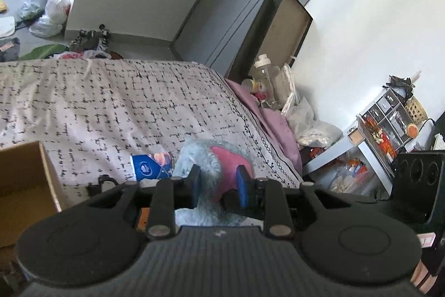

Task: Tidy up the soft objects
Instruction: 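Carry the grey fluffy plush with both tools over the cardboard box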

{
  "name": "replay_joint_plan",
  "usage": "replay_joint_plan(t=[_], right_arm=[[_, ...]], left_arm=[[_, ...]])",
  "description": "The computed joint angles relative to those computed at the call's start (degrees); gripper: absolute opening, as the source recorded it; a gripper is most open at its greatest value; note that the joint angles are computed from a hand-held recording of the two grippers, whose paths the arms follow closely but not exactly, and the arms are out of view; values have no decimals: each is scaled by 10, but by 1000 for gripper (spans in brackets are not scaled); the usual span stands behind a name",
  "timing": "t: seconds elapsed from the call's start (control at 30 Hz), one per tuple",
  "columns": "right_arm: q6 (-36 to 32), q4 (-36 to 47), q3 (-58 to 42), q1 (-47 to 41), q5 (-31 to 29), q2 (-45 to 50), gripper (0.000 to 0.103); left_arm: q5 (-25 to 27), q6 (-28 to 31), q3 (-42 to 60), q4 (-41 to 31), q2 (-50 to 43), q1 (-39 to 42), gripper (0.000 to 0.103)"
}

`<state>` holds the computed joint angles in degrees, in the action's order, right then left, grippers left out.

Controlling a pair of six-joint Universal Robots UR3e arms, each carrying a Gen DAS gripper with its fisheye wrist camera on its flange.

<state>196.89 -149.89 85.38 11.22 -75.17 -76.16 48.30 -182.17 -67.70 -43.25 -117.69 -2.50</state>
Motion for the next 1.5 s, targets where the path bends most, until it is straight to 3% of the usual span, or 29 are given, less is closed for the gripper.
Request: replay_joint_plan(t=[0.5, 0.83, 1.5], right_arm=[[39, -36, -49, 74, -40, 51, 23], [56, -22, -136, 119, -50, 119, 23], [118, -10, -229, 158, -10, 226, 24]], left_arm=[[24, 41, -105, -8, 106, 49, 26], [32, 75, -153, -35, 160, 100, 26], [59, 126, -222, -72, 196, 170, 26]])
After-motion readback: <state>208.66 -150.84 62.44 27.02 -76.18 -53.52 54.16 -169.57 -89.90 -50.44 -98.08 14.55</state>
